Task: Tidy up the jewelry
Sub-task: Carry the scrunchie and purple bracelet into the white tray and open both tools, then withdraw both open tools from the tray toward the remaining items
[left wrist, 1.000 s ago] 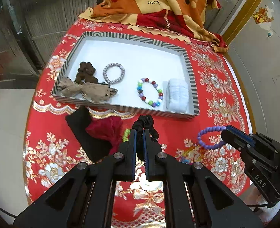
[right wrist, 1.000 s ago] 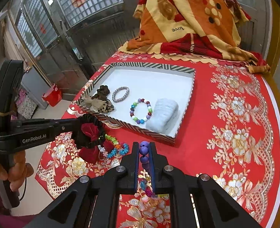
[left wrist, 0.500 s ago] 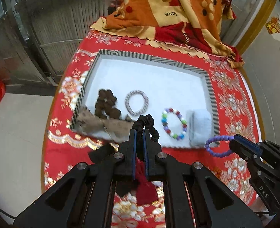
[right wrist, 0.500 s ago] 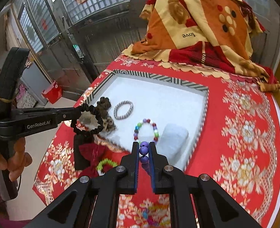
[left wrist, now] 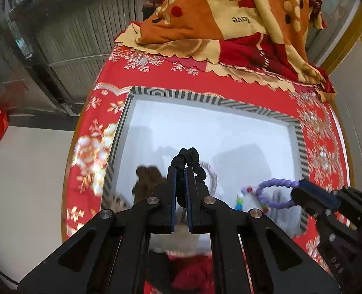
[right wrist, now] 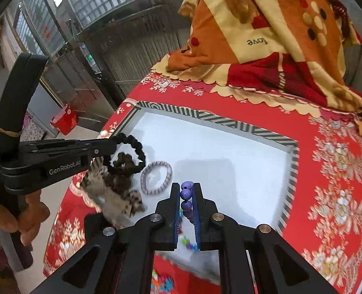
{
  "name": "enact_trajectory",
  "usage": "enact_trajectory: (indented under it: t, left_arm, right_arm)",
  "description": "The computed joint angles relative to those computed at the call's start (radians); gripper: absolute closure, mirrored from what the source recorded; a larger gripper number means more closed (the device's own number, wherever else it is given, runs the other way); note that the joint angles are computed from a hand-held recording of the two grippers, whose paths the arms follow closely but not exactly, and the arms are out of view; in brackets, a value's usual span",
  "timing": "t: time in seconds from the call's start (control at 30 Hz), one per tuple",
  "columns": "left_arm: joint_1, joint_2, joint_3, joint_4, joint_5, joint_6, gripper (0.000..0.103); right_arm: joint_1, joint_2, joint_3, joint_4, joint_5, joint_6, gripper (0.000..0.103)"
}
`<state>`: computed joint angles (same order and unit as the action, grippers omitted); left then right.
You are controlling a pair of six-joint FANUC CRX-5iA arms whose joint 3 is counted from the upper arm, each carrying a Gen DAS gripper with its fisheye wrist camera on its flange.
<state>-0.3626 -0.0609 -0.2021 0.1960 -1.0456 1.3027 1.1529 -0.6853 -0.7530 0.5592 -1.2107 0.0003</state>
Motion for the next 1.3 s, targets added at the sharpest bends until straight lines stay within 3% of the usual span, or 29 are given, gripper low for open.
enact_trajectory:
  t: [0.13, 0.3, 0.6, 0.77, 0.83, 0.9, 1.03, 1.3]
  left_arm:
    - [-0.004, 0.078, 0.051, 0.006, 0.005, 0.000, 0.098]
    - [-0.007, 0.166, 0.110, -0.033, 0.002, 0.034, 0.098]
    - [0.009, 0.244, 0.144, -0.064, -0.006, 0.050, 0.098]
    - [0.002, 0.247, 0.143, -0.084, 0.002, 0.060, 0.098]
    - [-0.001, 0.248, 0.145, -0.090, 0.004, 0.076, 0.097]
    - [0.000, 0.251, 0.149, -0.085, -0.009, 0.089, 0.092]
    - [0.008, 0.226, 0.126, -0.069, 0.001, 0.095, 0.061]
    - [0.010, 0.132, 0.067, -0.076, 0.017, 0.091, 0.057]
  right_arm:
    - [-0.138, 0.064, 0.019, -0.050, 0.117, 0.089, 0.094]
    - [-0.275, 0.121, 0.021, -0.113, 0.179, 0.158, 0.094]
    - [-0.387, 0.155, -0.008, -0.208, 0.229, 0.196, 0.094]
    - [-0.385, 0.174, -0.014, -0.193, 0.234, 0.186, 0.093]
    - [-0.378, 0.167, -0.019, -0.185, 0.228, 0.172, 0.077]
    - [-0.370, 0.150, -0.029, -0.178, 0.233, 0.154, 0.069]
    - [-0.328, 0.113, -0.040, -0.157, 0.209, 0.112, 0.069]
    - [-0.145, 0.050, -0.039, -0.085, 0.068, -0.036, 0.068]
